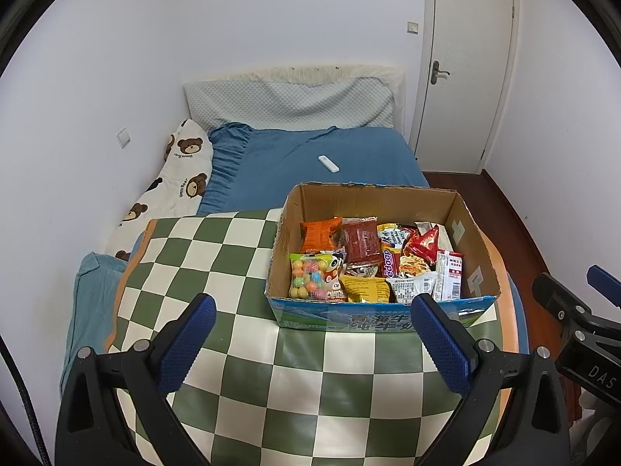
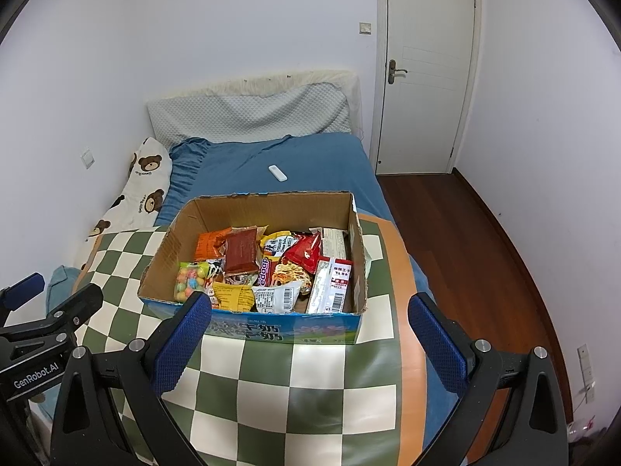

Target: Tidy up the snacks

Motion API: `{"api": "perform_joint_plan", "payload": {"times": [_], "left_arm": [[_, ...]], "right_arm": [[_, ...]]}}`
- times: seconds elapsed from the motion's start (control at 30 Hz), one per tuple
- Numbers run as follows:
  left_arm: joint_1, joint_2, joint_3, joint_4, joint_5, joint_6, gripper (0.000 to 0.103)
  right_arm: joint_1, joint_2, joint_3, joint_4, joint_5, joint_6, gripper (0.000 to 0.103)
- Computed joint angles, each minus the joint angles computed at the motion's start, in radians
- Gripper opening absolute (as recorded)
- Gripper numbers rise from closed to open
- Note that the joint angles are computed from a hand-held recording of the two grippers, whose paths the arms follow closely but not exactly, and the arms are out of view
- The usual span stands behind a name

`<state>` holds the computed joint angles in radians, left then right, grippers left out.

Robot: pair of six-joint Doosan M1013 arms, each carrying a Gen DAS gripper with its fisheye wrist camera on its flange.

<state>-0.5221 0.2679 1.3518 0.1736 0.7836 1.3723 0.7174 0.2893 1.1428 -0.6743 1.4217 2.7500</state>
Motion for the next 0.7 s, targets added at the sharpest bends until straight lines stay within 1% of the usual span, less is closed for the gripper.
{"api": "perform_joint_plan", "payload": {"times": [0.1,0.13,0.7], "left_arm": [[0.001,0.000,0.000,-0.002,0.000,0.002,0.103],[-0.001,-0.001,0.003,0.014,-0.014,-0.003,0.103],[-0.006,-0.007,0.000,0.025,-0.014,-0.012,0.103]], "right_arm": [[0.000,0.000,0.000,-0.001,0.000,0.001,0.103],[0.000,0.000,0.001,0.001,0.000,0.001,0.103],[0.006,0.001,-0.004,-0.002,0.009,0.008,0.103]]}}
